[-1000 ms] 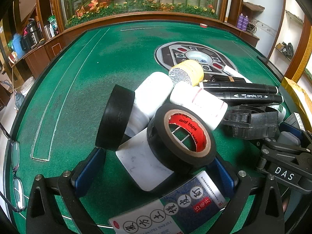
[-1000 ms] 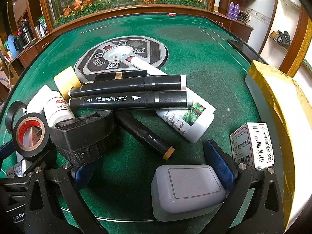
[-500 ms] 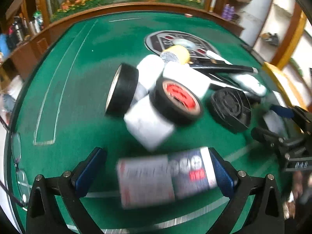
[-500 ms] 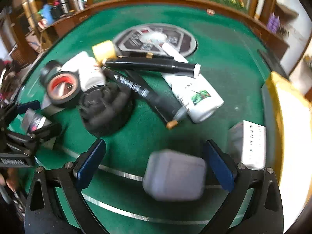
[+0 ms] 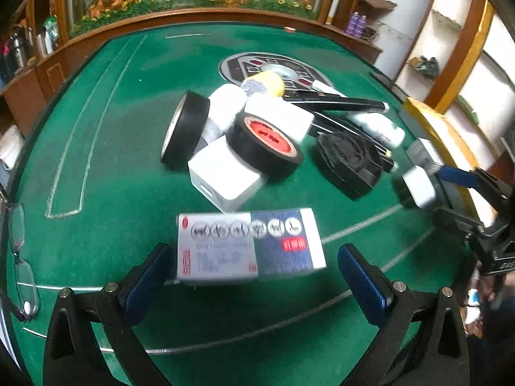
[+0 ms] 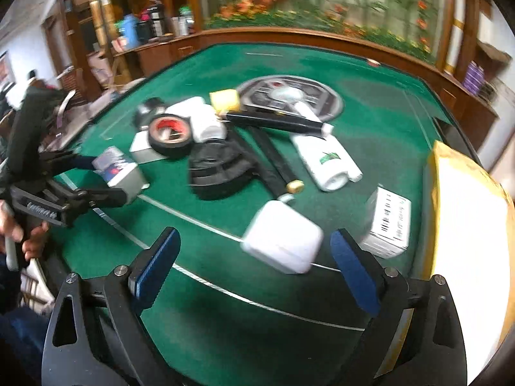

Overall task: Organize rigid objects
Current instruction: 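Grasp the white square box with the right tool while the left tool grasps the medicine box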

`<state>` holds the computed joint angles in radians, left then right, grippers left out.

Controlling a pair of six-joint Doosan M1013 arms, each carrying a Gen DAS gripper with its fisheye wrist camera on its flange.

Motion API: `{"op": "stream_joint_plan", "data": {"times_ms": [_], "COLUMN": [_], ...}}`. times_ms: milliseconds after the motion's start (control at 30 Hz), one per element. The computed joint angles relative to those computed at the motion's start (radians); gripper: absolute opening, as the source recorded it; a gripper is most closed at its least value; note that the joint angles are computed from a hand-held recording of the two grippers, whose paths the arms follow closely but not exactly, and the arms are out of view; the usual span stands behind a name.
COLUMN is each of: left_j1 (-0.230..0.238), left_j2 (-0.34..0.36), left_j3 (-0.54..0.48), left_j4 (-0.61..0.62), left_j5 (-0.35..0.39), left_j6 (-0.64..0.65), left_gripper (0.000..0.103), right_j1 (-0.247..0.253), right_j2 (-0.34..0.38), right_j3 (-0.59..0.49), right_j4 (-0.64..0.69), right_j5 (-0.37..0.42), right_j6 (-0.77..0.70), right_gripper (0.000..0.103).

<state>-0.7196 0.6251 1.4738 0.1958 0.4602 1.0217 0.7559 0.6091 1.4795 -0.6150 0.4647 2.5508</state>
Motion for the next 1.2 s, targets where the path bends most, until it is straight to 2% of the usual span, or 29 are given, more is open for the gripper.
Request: {"op": "stream_joint_plan", "data": {"times_ms": [33, 67, 100, 300, 400, 500, 533, 567, 633, 700, 767, 833, 867, 967, 1067, 1200], "left_j1": [-0.01, -0.017, -0.026, -0.021, -0.014, -0.019, -0.019, -0.019, -0.021, -0.019, -0.016, -0.008, -0.009, -0.016, -0.02, -0.03], "left_j2": [0.007, 0.014, 0.02, 0.011, 0.011, 0.007, 0.011, 0.011, 0.009, 0.004, -0.011, -0.034, -0.044, -0.082, -0.12, -0.176], "left_j3": [-0.011, -0.022, -0.032, -0.014, -0.011, -0.005, -0.009, -0.009, -0.006, 0.003, 0.026, 0.053, 0.06, 0.077, 0.087, 0.107], "left_j4": [0.092, 0.136, 0.193, 0.151, 0.131, 0.143, 0.144, 0.146, 0.145, 0.134, 0.118, 0.021, 0.024, 0.071, 0.089, 0.269], "left_j5": [0.032, 0.057, 0.085, 0.049, 0.034, 0.033, 0.035, 0.036, 0.032, 0.013, -0.036, -0.102, -0.117, -0.164, -0.199, -0.247], "left_j6": [-0.082, -0.116, -0.152, -0.087, -0.073, -0.071, -0.067, -0.066, -0.062, -0.057, -0.048, 0.029, 0.026, 0.001, 0.006, -0.142], "left_gripper": [0.092, 0.08, 0.077, 0.077, 0.077, 0.077, 0.077, 0.077, 0.077, 0.077, 0.077, 0.077, 0.077, 0.077, 0.077, 0.077], "right_j1": [-0.006, -0.013, -0.017, -0.026, -0.038, -0.056, -0.058, -0.061, -0.057, -0.041, -0.042, -0.04, -0.039, -0.04, -0.03, -0.014], "right_j2": [0.003, 0.006, 0.007, 0.022, 0.019, 0.036, 0.046, 0.054, 0.054, 0.053, 0.029, 0.008, -0.005, -0.052, -0.094, -0.138], "right_j3": [-0.007, -0.012, -0.014, -0.037, -0.035, -0.068, -0.085, -0.099, -0.097, -0.101, -0.069, -0.047, -0.032, 0.008, 0.024, 0.008], "right_j4": [0.038, 0.079, 0.096, 0.123, 0.176, 0.343, 0.37, 0.396, 0.411, 0.353, 0.393, 0.393, 0.387, 0.381, 0.284, 0.169], "right_j5": [0.0, 0.003, 0.006, 0.047, 0.021, 0.067, 0.107, 0.136, 0.128, 0.154, 0.095, 0.06, 0.034, -0.049, -0.096, -0.137], "right_j6": [-0.02, -0.042, -0.048, -0.098, -0.205, -0.436, -0.467, -0.486, -0.53, -0.514, -0.526, -0.496, -0.476, -0.416, -0.306, -0.197], "right_gripper": [0.09, 0.09, 0.09, 0.09, 0.09, 0.075, 0.065, 0.061, 0.061, 0.061, 0.06, 0.06, 0.06, 0.06, 0.06, 0.06]}}
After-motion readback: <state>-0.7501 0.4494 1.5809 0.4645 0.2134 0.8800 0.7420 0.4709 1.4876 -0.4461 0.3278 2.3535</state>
